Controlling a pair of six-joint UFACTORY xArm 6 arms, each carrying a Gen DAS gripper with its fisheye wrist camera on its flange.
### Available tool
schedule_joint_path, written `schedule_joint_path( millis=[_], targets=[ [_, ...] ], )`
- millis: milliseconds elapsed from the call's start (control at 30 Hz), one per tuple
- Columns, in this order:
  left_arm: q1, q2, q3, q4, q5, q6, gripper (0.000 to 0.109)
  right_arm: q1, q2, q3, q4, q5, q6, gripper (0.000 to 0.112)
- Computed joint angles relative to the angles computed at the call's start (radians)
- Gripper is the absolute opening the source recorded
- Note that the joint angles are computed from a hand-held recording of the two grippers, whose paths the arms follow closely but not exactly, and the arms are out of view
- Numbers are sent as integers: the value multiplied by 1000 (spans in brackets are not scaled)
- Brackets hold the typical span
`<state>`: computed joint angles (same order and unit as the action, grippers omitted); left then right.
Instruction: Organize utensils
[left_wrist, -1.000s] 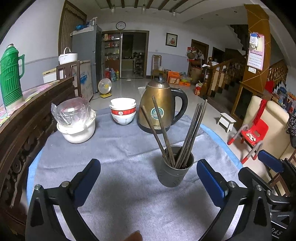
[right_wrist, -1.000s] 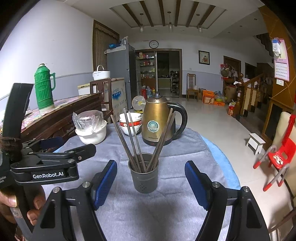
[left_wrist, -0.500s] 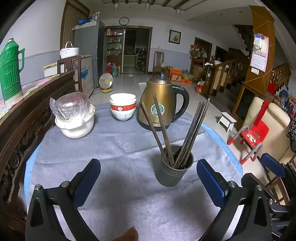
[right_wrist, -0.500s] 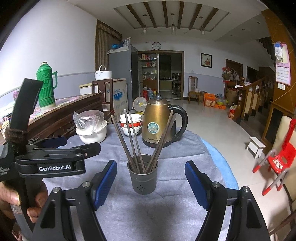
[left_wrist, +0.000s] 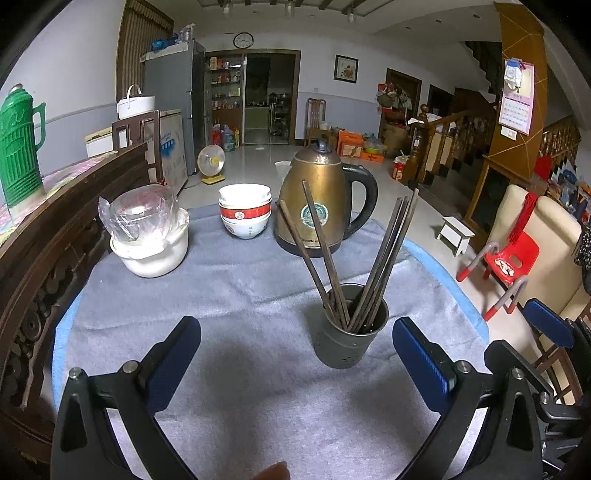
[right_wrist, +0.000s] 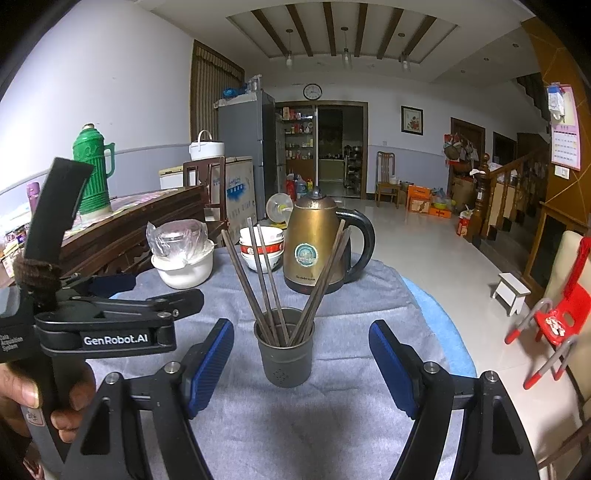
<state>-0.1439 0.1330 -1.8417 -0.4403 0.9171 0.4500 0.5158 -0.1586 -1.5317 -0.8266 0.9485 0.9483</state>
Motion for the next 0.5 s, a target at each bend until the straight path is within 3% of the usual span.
schedule_joint_path(
  millis=[500],
  targets=[
    [3,14,-20,-36,12,26,103,-3,8,-4,4,0,-2,79]
  ],
)
